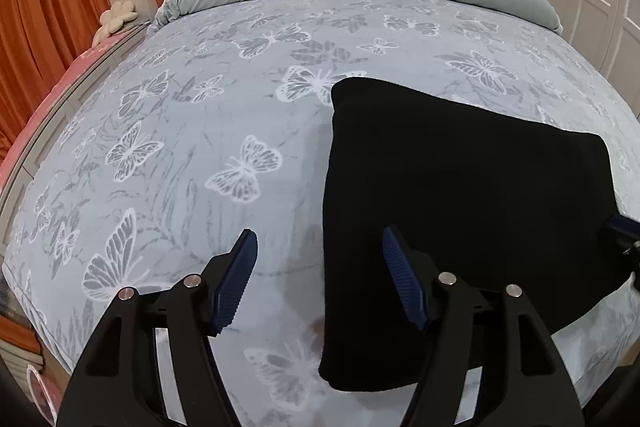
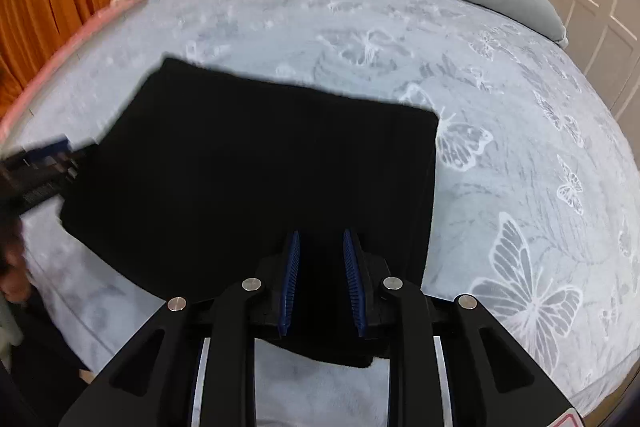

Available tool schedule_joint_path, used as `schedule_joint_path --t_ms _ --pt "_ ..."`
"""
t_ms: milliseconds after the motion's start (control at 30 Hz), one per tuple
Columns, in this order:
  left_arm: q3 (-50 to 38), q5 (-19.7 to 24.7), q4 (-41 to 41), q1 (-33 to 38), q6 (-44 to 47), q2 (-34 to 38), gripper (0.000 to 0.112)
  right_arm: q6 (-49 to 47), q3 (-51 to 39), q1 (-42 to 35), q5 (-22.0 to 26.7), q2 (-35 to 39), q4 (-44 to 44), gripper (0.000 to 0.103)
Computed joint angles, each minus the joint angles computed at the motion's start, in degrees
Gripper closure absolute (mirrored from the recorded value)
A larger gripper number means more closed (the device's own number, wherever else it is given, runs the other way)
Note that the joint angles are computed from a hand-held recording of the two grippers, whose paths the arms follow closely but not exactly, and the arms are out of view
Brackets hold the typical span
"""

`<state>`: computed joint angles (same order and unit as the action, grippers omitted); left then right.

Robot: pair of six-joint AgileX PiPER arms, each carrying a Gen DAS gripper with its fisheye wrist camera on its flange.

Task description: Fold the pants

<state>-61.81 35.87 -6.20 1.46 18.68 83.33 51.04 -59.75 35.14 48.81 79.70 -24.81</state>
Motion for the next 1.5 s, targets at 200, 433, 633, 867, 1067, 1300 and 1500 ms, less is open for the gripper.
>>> schedule_joint_path --t_ms 200,433,633,867,1067,1300,1500 --pt "-0.5 1.7 -3.1 3.3 3.0 -0.9 0.033 0.7 1.8 -5.2 -0.2 -4.3 0.5 0.055" --pt "0.2 3.2 -8.7 6.1 9.2 -2.6 0.026 -13.2 3.5 -17.3 -8.8 -2.2 18.0 0.041" --pt "0.4 4.1 -11.4 6.0 11.7 -3.5 0.026 -14.1 -3.7 -15.4 -6.7 3.9 16.3 0.094" --pt "-0.3 5.4 -14.8 6.0 13.2 -4.7 0.022 -18.7 -11.8 -10.4 -9.3 -2.6 16.9 0.095" --pt "-0.2 4.2 -10.6 4.1 10.1 -2.7 0.022 -14.1 -5.4 -18.6 1.8 5.3 15.3 0.084" --pt "-2.1 7.5 -15.2 7.5 12.5 -1.8 0.02 -18.4 4.4 -21.7 -7.1 -8.1 21.7 0.049" --pt "-0.4 4.1 -10.9 4.8 9.1 -2.8 0.02 -19.3 -0.2 -15.6 -6.1 3.1 22.3 0.066"
